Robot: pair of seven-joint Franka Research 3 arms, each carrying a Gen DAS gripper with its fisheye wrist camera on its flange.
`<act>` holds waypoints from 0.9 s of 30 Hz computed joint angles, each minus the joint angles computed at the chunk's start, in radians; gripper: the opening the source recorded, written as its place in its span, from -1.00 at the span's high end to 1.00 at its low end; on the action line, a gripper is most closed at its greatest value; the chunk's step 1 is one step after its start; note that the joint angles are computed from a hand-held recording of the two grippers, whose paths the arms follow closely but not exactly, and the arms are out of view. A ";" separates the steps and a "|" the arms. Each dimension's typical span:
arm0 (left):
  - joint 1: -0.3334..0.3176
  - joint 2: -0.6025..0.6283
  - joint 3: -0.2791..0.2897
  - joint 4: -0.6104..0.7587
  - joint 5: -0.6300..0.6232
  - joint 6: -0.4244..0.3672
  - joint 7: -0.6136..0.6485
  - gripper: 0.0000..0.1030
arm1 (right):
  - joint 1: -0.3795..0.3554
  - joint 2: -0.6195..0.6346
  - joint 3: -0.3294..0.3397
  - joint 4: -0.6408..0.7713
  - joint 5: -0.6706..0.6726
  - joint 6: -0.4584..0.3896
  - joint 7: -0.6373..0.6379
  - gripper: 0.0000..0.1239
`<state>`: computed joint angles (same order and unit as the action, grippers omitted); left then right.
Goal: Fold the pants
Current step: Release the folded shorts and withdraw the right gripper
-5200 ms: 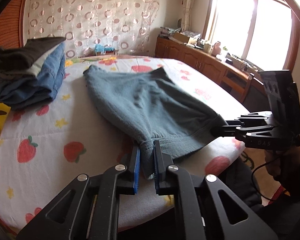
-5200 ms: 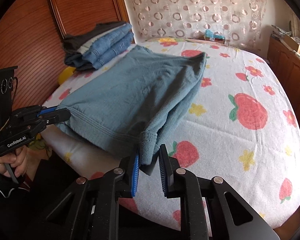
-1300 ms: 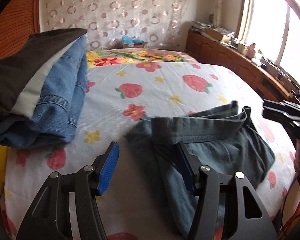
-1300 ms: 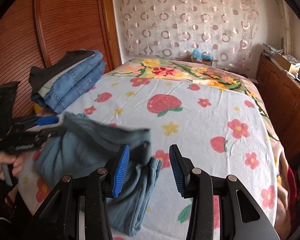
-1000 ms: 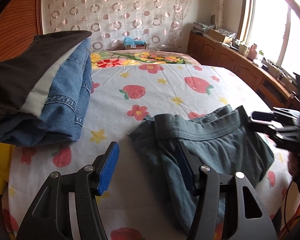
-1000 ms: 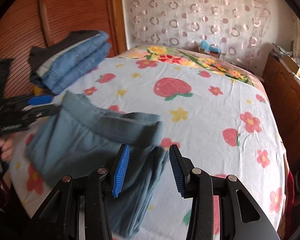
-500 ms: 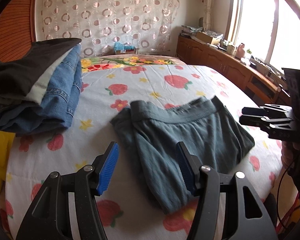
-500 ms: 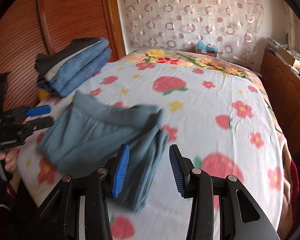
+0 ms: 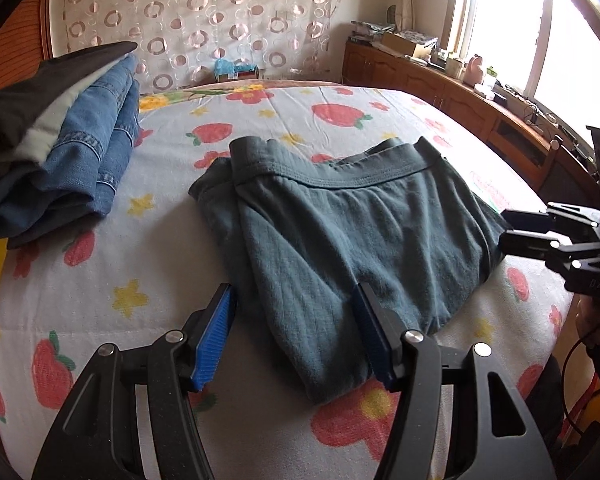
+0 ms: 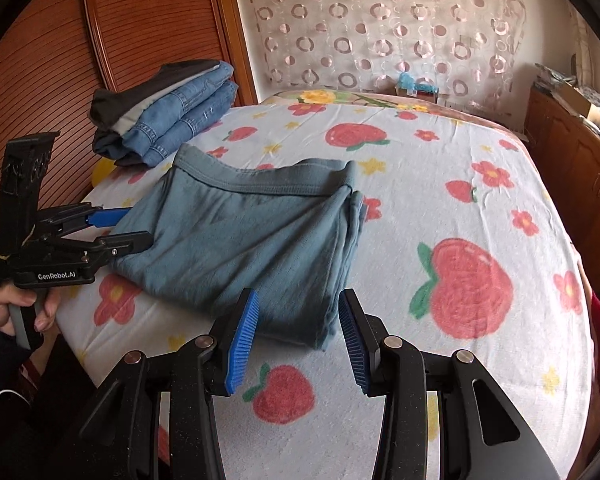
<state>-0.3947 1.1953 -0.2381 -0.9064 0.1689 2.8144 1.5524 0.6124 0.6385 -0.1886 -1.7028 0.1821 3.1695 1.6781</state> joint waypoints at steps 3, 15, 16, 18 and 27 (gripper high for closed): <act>0.008 0.000 -0.014 0.000 -0.007 -0.010 0.014 -0.20 | 0.003 0.005 -0.002 0.005 -0.002 -0.011 0.003 0.30; 0.028 -0.049 -0.021 -0.092 -0.021 0.025 0.000 -0.68 | 0.003 0.001 0.007 -0.012 0.000 0.010 0.012 0.30; 0.035 -0.069 -0.024 -0.129 -0.019 0.047 -0.002 -0.68 | -0.004 -0.003 0.015 -0.019 0.004 0.015 0.008 0.30; 0.052 -0.115 -0.033 -0.220 -0.012 0.105 -0.007 -0.68 | -0.017 -0.009 0.028 -0.028 0.014 0.017 0.001 0.30; 0.039 -0.163 -0.001 -0.308 0.044 0.134 -0.049 -0.68 | -0.101 -0.012 0.128 -0.032 0.050 0.028 -0.053 0.61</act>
<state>-0.3560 1.0323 -0.2388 -1.2146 0.2128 2.9484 1.5036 0.5110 0.6269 -0.0604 -1.7348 0.2323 3.1978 1.6253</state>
